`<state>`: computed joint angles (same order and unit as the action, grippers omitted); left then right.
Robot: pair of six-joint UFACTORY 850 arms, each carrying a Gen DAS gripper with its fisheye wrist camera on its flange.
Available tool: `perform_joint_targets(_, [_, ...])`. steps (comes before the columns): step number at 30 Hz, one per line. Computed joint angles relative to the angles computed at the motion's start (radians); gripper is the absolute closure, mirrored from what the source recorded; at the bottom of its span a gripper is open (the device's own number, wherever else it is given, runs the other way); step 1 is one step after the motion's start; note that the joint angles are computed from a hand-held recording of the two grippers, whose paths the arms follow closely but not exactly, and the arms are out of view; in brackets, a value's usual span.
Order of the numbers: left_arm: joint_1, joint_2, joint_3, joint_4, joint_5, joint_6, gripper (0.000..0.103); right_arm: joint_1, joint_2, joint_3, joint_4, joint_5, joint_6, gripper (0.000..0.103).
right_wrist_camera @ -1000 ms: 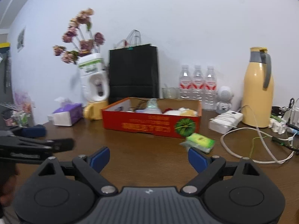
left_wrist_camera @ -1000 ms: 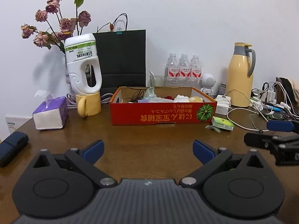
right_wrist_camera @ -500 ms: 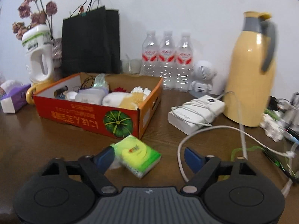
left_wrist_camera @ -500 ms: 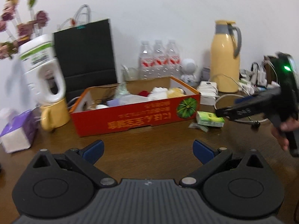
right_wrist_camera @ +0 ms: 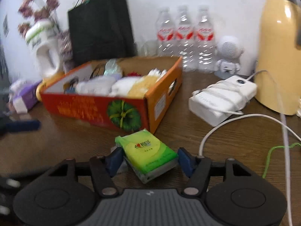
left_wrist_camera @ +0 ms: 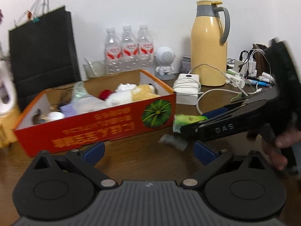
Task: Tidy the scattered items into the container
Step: 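Grasp the green tissue pack with the right gripper while the left gripper grasps the clear wrapper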
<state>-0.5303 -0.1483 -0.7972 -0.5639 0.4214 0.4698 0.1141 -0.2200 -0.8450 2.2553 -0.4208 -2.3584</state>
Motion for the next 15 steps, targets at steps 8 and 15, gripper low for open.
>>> perform_joint_targets(8, [0.031, -0.169, -0.213, -0.038, -0.219, -0.017, 0.052, -0.053, 0.088, 0.078, 0.143, -0.129, -0.032, 0.041])
perform_joint_targets(15, [0.040, -0.212, -0.251, 0.009, -0.235, -0.108, 0.062, -0.040, 0.095, 0.082, 0.213, -0.103, -0.084, 0.041])
